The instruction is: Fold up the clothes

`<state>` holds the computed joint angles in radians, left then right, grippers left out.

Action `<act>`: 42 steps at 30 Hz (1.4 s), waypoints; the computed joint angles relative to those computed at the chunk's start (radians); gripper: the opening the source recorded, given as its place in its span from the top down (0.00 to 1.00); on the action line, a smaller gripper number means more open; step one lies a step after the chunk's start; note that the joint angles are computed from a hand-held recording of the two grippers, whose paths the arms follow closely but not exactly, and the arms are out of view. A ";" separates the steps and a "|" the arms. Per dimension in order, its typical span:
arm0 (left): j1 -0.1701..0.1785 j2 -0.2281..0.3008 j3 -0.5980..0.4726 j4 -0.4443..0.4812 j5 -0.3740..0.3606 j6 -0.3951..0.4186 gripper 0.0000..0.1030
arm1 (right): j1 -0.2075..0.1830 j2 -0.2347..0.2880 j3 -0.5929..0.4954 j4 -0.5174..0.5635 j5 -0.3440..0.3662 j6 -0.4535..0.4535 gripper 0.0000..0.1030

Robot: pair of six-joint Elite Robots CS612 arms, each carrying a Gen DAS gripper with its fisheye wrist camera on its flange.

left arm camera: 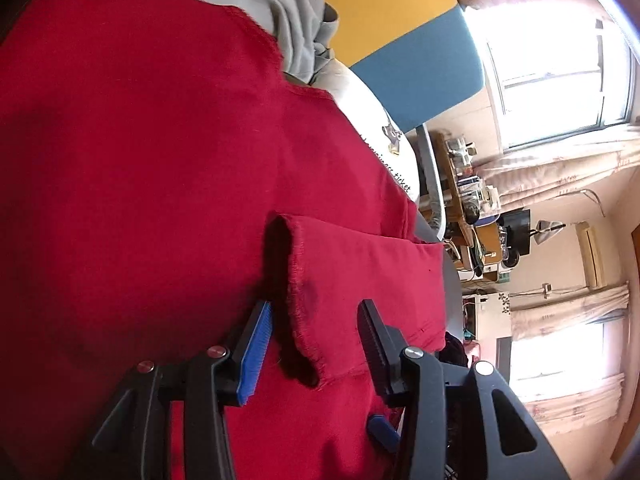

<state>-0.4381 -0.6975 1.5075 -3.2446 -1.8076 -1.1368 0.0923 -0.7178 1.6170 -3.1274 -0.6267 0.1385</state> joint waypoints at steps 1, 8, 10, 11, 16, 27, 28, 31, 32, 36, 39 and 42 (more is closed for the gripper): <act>-0.001 0.001 -0.004 0.000 0.001 0.000 0.64 | 0.001 0.003 -0.003 -0.001 0.002 -0.006 0.31; -0.002 -0.002 -0.056 0.011 0.013 0.046 0.95 | -0.007 0.019 -0.008 -0.029 0.076 -0.024 0.21; 0.001 -0.017 -0.070 0.001 0.027 0.081 0.95 | -0.010 0.021 -0.009 -0.038 0.087 -0.015 0.20; 0.003 -0.025 -0.078 -0.004 0.035 0.101 0.95 | -0.010 0.023 -0.010 -0.043 0.091 -0.011 0.20; 0.010 -0.078 -0.075 -0.036 0.093 0.185 0.95 | -0.009 0.023 -0.010 -0.036 0.095 -0.024 0.18; 0.029 -0.177 0.140 -0.116 0.222 0.159 0.95 | -0.005 0.018 -0.010 -0.007 0.083 -0.058 0.15; 0.033 -0.178 0.154 -0.103 0.224 0.146 0.95 | -0.003 0.018 -0.012 -0.005 0.081 -0.059 0.15; 0.050 -0.168 0.179 -0.055 0.220 0.098 0.95 | 0.000 0.016 -0.016 0.004 0.075 -0.066 0.13; 0.058 -0.160 0.183 -0.042 0.217 0.082 0.95 | 0.001 0.015 -0.016 0.008 0.073 -0.069 0.13; 0.079 -0.132 0.183 0.057 0.216 0.035 0.95 | -0.002 0.009 -0.014 0.034 0.068 -0.089 0.13; 0.090 -0.119 0.200 -0.003 0.188 0.006 0.94 | -0.004 -0.011 -0.022 0.153 0.068 -0.138 0.13; 0.098 -0.111 0.202 -0.041 0.147 0.000 0.94 | -0.014 -0.015 -0.044 0.086 0.043 -0.064 0.11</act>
